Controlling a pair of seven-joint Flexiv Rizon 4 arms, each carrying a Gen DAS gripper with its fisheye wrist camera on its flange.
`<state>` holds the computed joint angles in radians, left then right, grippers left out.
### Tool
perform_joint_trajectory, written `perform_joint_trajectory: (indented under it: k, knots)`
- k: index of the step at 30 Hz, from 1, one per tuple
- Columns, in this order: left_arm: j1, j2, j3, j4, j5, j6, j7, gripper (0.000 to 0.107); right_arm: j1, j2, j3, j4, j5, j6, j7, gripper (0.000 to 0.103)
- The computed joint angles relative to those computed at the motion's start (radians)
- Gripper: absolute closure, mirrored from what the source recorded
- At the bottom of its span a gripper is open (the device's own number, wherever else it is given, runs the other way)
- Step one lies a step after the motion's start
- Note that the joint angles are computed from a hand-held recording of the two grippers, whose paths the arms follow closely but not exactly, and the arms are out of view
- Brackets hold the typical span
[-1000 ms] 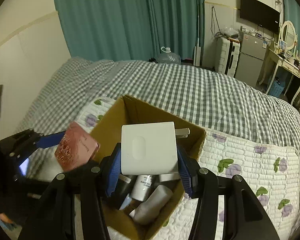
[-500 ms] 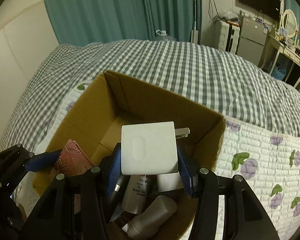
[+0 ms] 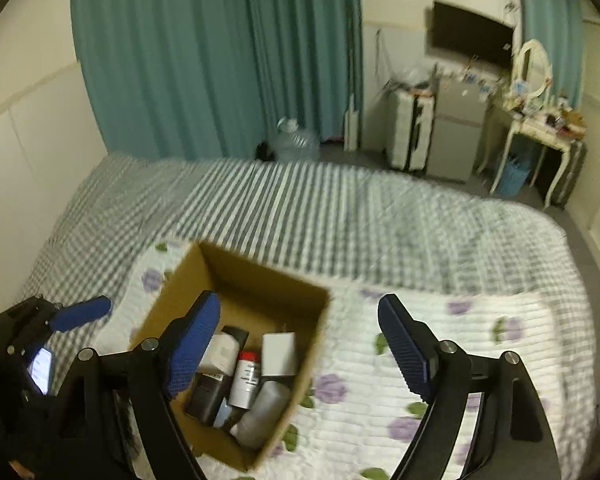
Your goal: Organize rigid objects
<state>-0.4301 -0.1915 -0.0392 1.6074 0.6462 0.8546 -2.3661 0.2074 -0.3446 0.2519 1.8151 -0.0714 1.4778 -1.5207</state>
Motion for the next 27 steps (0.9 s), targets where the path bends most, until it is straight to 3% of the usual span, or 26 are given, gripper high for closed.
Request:
perform_joint_trajectory:
  k: [8,13,17,22,27]
  knots:
    - [-0.072,0.12,-0.079,-0.09,0.168,-0.129,-0.114,0.031,-0.058,0.277,-0.005,0.134,0.1,0.047,-0.053,0.01]
    - [-0.096,0.151,-0.142,-0.131,0.256,-0.195,-0.172,0.03,-0.016,0.416,-0.057,0.21,0.216,0.087,-0.141,0.0]
    - [-0.108,0.158,-0.172,-0.139,0.301,-0.213,-0.247,0.03,0.045,0.472,-0.121,0.265,0.28,0.126,-0.184,0.0]
    - [-0.145,0.161,-0.203,-0.126,0.44,-0.265,-0.37,0.03,0.118,0.503,-0.201,0.345,0.317,0.203,-0.204,0.0]
    - [-0.155,0.172,-0.21,-0.065,0.482,-0.28,-0.493,0.03,0.175,0.487,-0.254,0.42,0.323,0.308,-0.214,0.0]
